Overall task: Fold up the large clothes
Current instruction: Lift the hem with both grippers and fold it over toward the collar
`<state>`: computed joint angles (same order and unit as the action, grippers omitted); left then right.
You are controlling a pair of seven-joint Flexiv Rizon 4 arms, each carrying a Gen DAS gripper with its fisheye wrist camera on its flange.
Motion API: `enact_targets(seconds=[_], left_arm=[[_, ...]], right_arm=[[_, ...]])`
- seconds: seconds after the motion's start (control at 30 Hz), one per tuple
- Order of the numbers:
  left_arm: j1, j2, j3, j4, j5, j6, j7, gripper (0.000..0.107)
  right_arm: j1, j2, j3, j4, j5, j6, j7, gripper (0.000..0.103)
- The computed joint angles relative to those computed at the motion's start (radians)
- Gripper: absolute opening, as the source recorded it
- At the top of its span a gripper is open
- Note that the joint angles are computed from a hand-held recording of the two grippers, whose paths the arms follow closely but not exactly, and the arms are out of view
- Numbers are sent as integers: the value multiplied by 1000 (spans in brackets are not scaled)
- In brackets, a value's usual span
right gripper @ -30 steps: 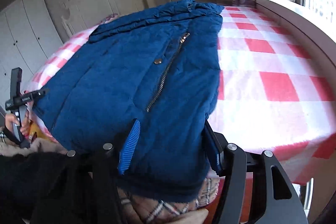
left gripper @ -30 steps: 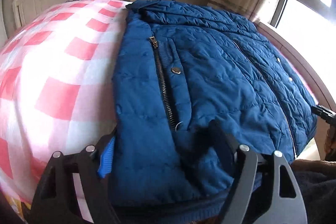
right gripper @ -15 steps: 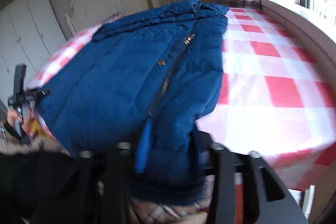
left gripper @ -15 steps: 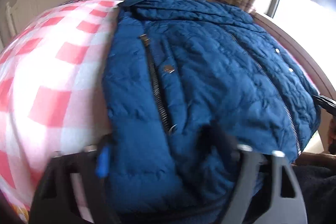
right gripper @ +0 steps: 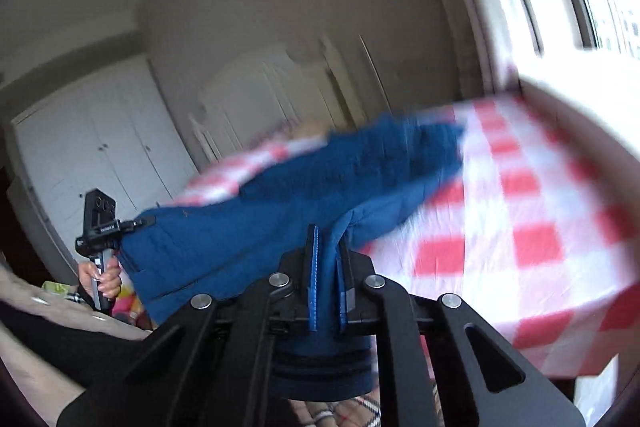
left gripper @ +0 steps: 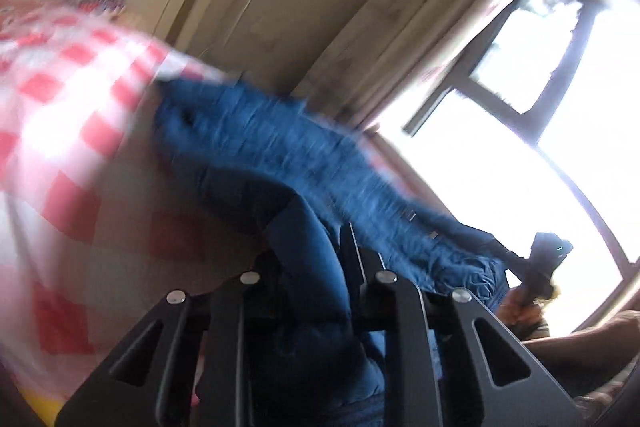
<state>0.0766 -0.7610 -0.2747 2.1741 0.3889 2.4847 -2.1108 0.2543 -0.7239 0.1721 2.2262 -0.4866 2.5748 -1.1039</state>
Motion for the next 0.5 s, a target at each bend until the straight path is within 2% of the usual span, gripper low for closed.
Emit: enact_targets(seconds=[0.13, 0.2, 0.27, 0.33, 0.37, 0.4, 0.47, 0.5], left_arm=[[-8, 90, 26, 95, 32, 194, -10, 22], [-14, 128, 35, 101, 50, 244, -18, 24], [23, 146, 21, 69, 116, 254, -80, 26], [63, 138, 6, -4, 151, 206, -170, 28], [84, 128, -2, -49, 158, 144, -221, 30], [110, 113, -16, -90, 181, 90, -273, 33], [205, 23, -91, -231, 253, -77, -422, 39], [238, -18, -124, -291, 285, -163, -473, 43]], right_arm=[[24, 123, 6, 83, 64, 126, -97, 10], [50, 172, 4, 85, 96, 141, -132, 10], [56, 188, 6, 37, 92, 115, -102, 10], [52, 173, 6, -44, 84, 33, -46, 10], [23, 153, 40, -100, 80, -43, -31, 10], [16, 127, 42, -157, 69, -110, 7, 10], [2, 27, 1, -317, -61, -248, 189, 11], [9, -19, -33, -399, -121, -365, 338, 11]])
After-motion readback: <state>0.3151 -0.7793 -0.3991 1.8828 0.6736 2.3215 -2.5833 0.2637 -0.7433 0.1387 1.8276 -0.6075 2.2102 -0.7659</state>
